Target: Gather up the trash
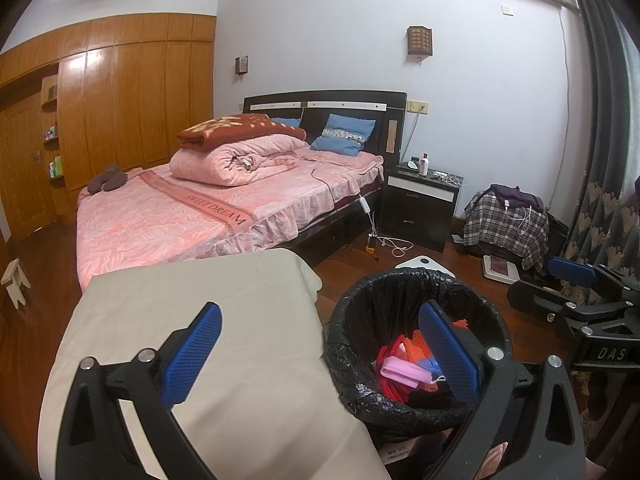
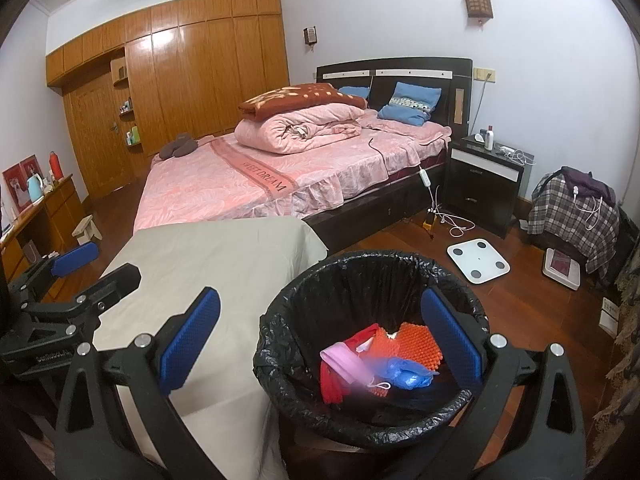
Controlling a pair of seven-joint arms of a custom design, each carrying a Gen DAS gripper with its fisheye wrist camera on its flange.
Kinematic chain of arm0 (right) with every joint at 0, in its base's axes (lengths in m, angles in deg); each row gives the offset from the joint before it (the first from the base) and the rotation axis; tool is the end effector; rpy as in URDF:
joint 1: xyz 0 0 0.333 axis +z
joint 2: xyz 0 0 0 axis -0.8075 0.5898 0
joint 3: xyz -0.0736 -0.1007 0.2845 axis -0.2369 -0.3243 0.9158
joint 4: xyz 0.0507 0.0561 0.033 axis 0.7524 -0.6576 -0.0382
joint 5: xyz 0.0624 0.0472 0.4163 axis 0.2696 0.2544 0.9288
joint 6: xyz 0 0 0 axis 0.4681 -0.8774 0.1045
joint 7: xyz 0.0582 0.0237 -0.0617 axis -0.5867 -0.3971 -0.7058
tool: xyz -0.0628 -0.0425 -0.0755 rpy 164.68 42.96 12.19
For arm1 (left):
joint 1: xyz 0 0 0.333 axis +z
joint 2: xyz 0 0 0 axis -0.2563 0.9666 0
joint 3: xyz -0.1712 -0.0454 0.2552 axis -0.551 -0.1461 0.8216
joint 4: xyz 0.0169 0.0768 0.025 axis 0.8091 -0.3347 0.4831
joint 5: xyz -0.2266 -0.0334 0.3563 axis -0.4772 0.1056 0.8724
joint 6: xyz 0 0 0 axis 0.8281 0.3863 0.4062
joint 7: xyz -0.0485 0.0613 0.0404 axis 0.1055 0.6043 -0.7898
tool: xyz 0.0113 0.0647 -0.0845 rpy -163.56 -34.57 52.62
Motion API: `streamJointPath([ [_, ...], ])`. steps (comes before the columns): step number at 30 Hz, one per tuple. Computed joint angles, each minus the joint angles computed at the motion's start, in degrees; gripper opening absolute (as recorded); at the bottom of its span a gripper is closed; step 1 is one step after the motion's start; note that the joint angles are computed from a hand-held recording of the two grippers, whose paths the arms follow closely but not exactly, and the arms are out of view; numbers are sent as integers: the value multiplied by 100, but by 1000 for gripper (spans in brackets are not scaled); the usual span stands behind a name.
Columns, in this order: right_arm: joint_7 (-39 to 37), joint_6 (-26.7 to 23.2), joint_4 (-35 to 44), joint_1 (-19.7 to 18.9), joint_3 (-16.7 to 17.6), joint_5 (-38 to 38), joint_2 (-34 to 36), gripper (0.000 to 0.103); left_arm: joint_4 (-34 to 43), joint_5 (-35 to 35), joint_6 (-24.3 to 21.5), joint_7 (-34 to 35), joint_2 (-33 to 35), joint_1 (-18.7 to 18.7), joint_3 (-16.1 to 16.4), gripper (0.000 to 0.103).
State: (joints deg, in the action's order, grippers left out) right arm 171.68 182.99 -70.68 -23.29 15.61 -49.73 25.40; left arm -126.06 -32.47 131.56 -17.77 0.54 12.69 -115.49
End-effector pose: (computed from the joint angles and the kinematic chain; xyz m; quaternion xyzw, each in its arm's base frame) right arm 0.4436 0.4362 0.4731 -0.6794 0.5518 -0.2676 0.4029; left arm 0.4149 -0.3069 0.4934 -0.5693 0.6406 -0.3929 0.3334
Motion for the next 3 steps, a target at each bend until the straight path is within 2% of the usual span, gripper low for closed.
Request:
streamJointPath([
  [3,-17,5,0,-2,-1,23,2,98,5,10,4,6,8,1,6,97],
])
